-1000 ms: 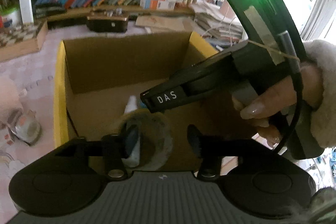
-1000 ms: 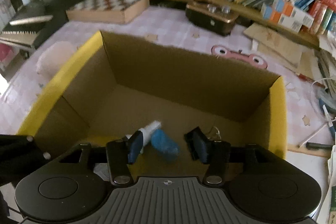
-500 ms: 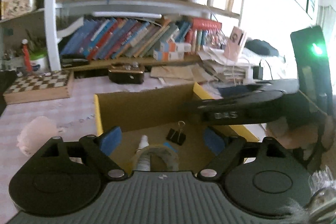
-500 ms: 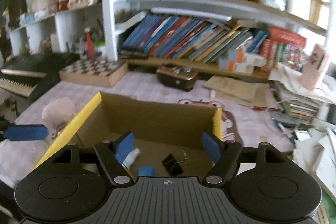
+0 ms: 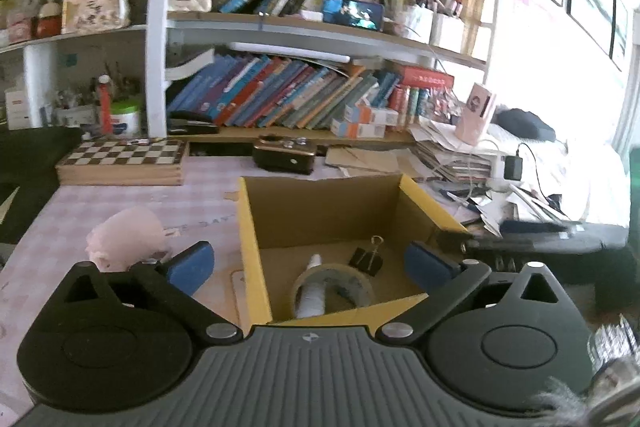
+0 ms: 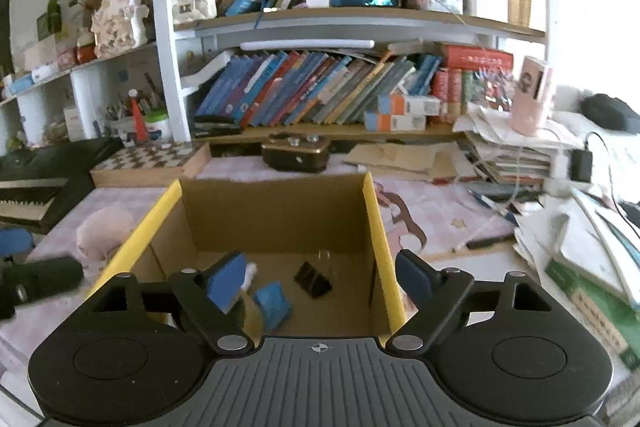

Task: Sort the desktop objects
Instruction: 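Withdraw both open tools from the box back toward the table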

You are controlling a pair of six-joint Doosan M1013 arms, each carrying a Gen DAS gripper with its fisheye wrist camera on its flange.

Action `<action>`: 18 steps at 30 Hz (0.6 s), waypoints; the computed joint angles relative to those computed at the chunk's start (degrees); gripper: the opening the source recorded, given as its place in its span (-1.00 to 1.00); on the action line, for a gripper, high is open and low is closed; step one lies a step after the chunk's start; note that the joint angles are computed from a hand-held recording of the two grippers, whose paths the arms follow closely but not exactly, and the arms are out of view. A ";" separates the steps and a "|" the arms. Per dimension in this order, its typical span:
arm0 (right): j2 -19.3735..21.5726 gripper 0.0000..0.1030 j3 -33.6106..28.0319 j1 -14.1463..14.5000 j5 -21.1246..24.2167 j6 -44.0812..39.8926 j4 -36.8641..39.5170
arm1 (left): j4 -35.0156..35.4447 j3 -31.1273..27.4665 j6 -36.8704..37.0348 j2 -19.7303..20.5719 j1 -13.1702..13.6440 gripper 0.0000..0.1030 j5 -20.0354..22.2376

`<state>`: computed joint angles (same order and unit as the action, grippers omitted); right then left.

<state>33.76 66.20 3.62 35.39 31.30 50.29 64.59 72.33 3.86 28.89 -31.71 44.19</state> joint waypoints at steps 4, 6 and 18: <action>-1.88 0.71 3.57 0.41 -2.14 2.24 -2.71 | 0.95 2.04 -1.90 -0.98 -0.40 1.00 1.19; -2.77 0.72 5.17 0.58 -2.74 3.90 -4.38 | -0.50 2.67 -1.20 -1.31 -0.39 1.00 1.24; -7.69 0.72 13.27 2.13 -5.49 12.05 -13.05 | -5.74 9.76 -0.63 -5.36 -0.45 1.00 -2.07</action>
